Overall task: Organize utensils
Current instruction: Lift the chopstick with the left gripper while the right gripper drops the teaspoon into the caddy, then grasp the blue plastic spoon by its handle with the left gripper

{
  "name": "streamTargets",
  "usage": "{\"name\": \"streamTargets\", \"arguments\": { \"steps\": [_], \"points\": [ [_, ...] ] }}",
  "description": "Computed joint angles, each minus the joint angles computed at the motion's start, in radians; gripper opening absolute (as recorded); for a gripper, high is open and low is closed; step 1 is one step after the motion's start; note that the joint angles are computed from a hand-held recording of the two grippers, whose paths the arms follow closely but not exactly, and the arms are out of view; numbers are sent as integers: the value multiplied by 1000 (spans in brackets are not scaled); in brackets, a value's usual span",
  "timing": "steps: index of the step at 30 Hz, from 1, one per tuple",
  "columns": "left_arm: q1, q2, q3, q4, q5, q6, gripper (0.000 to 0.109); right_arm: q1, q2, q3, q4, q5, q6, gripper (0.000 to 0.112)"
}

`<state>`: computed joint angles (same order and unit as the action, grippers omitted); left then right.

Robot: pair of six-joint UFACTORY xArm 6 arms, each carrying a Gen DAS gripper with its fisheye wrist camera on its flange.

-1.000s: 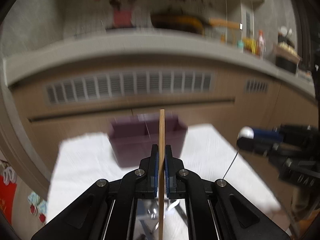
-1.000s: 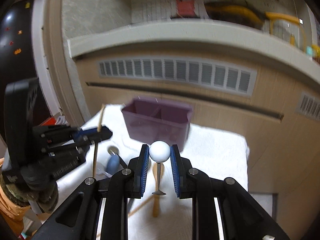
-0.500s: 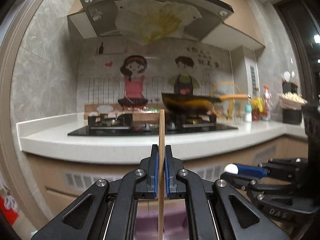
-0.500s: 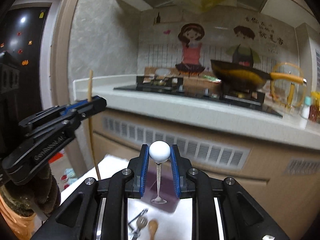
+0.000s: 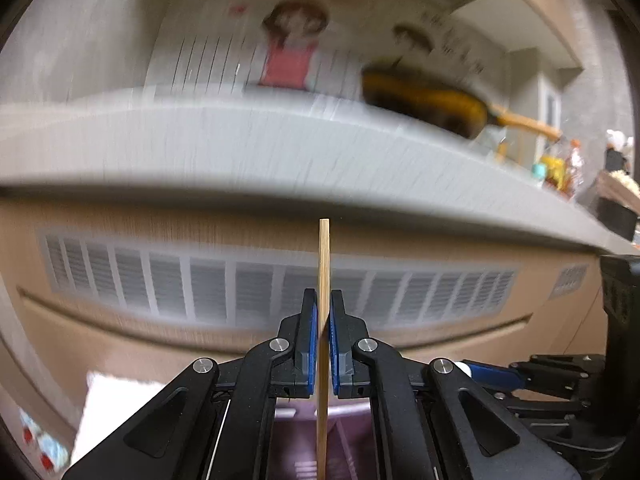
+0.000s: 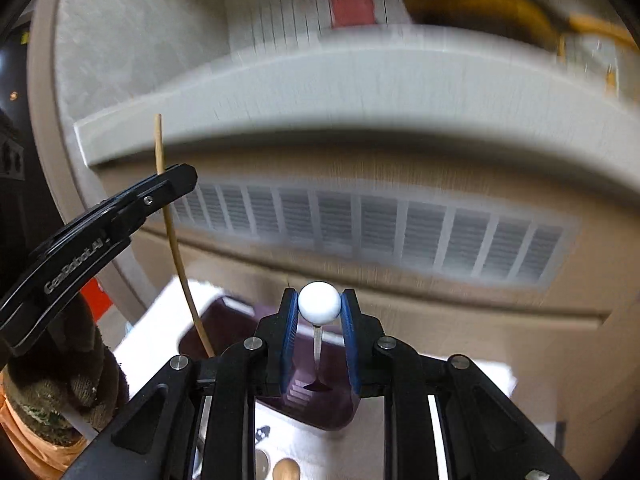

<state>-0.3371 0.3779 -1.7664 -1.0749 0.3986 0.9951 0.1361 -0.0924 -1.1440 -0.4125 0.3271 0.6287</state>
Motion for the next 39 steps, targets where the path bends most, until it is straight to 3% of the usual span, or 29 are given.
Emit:
{"name": "streamTargets", "arguments": {
  "steps": [4,7,9,14,21,24,26,28,34,39],
  "points": [
    [6,70,-24,142,33,-139,7,-1,42,20,119,-9,-77,21],
    [10,83,-19,174,50,-167,10,2,50,34,137,-8,-83,21],
    [12,71,3,201,55,-179,22,3,43,41,53,-2,-16,26],
    [12,-39,133,175,-9,-119,56,5,-36,90,-274,22,230,51],
    [38,-220,358,210,-61,-114,80,45,-200,200,-427,109,333,64],
    [54,-304,479,202,-58,-63,82,76,-254,254,-459,152,329,65],
    [63,-352,551,214,-54,-48,83,89,-282,285,-455,161,309,80],
    [74,-398,620,235,-39,-47,83,121,-307,316,-521,184,365,88],
    [96,-493,781,314,31,-90,83,193,-287,340,-607,212,469,90],
    [80,-525,862,402,59,-150,83,201,-290,389,-516,160,446,90]
  ]
}}
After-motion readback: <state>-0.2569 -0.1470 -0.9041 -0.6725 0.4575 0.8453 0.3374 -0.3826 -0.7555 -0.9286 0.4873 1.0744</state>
